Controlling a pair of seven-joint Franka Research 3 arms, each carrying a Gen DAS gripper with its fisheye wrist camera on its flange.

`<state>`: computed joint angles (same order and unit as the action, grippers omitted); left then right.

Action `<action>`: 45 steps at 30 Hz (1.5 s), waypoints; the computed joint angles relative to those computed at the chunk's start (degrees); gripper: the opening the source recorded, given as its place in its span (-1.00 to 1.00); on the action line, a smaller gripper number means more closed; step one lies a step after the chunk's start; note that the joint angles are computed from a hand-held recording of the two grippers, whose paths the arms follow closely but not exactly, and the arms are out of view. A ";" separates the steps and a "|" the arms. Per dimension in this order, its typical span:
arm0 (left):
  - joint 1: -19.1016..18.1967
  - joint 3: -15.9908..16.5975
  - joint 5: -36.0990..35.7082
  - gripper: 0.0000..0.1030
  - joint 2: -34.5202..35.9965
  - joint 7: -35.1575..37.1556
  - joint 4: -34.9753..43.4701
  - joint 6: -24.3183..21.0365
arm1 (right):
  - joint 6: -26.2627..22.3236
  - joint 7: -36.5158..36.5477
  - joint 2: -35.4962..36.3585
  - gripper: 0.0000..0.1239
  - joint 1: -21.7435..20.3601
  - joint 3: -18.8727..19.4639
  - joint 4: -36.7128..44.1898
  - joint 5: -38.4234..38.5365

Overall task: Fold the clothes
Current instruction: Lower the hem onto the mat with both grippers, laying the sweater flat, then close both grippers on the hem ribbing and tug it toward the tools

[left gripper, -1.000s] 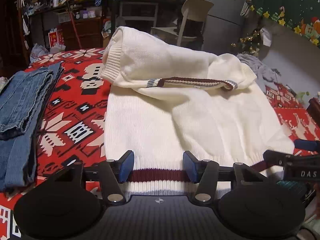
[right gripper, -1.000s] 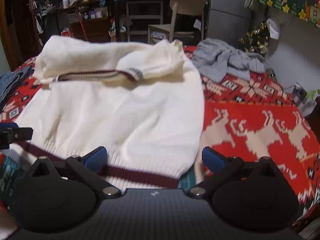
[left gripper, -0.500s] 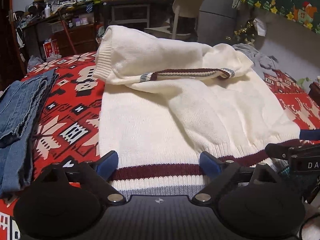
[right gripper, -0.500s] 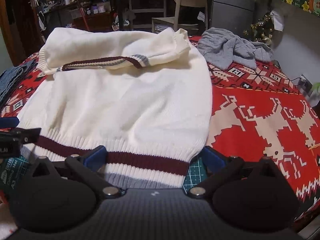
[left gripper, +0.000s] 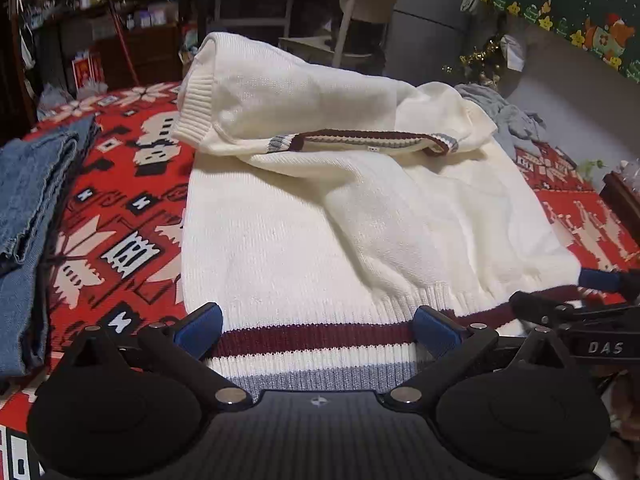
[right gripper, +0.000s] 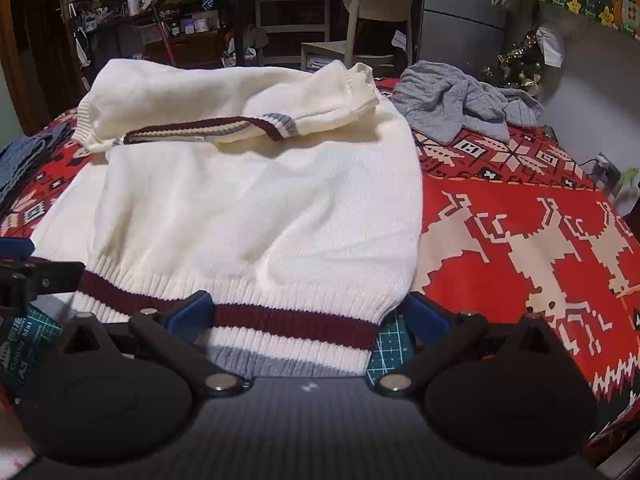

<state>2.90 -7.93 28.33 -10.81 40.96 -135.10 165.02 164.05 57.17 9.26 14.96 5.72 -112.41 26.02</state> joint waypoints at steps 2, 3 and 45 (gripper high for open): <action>-0.09 0.56 -1.14 1.00 -0.31 -0.19 -0.96 2.11 | 0.03 0.14 0.01 0.65 0.04 -0.02 -0.01 -0.11; 0.07 0.62 -1.37 1.00 -0.52 -0.52 -1.47 3.10 | -0.03 -0.40 0.02 0.65 -0.13 0.15 0.02 0.44; -3.18 1.11 -6.86 0.72 -0.08 4.25 5.72 -10.54 | -5.19 11.32 -1.47 0.64 -0.53 -1.63 3.82 -4.42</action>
